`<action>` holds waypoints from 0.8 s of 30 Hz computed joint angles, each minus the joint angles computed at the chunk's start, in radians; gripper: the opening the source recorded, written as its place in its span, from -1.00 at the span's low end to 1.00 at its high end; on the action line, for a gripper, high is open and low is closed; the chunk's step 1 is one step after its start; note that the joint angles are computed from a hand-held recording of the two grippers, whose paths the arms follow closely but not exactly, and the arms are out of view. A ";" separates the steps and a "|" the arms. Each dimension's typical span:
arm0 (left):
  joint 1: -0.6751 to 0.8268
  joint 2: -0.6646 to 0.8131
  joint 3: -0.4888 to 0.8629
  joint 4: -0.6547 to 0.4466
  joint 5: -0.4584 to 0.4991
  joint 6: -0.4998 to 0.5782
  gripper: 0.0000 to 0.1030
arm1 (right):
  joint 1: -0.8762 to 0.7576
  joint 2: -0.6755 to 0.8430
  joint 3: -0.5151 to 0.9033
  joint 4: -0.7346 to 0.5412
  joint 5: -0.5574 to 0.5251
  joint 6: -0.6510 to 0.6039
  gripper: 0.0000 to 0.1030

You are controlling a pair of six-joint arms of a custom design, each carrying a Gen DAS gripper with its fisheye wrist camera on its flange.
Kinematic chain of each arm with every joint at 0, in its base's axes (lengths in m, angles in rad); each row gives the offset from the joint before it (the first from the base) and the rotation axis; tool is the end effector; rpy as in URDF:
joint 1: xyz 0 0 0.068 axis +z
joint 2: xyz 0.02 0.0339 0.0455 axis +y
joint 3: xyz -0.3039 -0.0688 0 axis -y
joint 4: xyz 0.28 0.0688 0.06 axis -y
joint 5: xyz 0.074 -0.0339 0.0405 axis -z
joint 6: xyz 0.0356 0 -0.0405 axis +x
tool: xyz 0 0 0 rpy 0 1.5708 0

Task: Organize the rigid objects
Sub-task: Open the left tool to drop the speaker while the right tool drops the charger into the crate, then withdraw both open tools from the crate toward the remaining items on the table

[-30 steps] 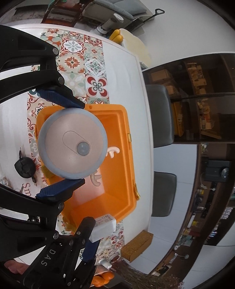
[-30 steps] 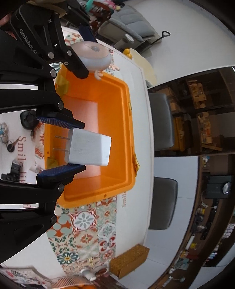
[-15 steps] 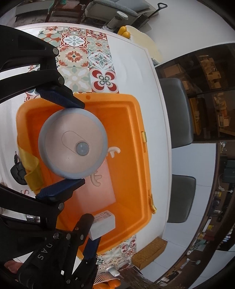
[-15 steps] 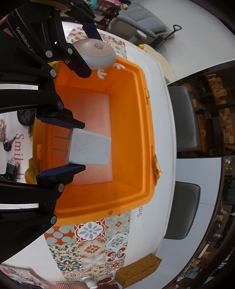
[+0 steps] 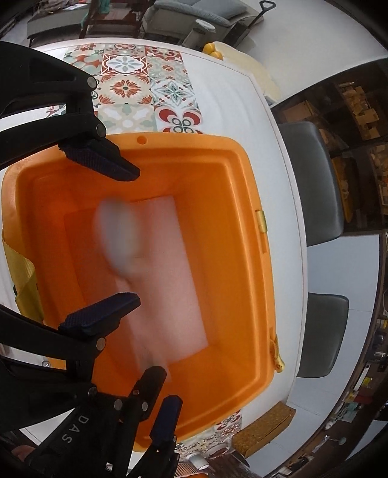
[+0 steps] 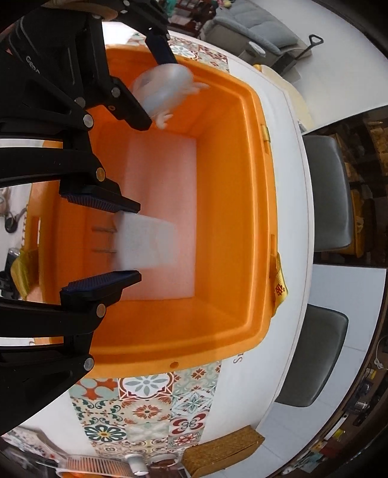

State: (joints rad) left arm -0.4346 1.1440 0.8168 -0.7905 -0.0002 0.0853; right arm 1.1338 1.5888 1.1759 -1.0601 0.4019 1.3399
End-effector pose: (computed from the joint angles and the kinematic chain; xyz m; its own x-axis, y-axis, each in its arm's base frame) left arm 0.2055 -0.0954 0.2584 -0.7767 0.4545 -0.4361 0.4889 0.8715 0.0375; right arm 0.1465 0.2808 0.2537 -0.8924 0.2065 -0.4013 0.2229 0.9748 0.0060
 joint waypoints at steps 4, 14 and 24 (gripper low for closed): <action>-0.012 -0.026 0.007 0.003 -0.037 -0.008 0.68 | -0.003 -0.012 -0.002 -0.003 0.007 0.003 -0.11; 0.043 -0.151 0.004 -0.045 -0.056 -0.007 0.84 | 0.103 -0.069 0.017 -0.124 0.105 0.198 0.12; 0.116 -0.321 -0.008 -0.152 -0.004 -0.012 0.93 | 0.279 -0.037 0.114 -0.297 0.220 0.438 0.18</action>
State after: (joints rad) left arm -0.3188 0.8234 0.8086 -0.9424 -0.0044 0.0730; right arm 1.4128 1.5521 1.2900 -1.3574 0.6215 1.7777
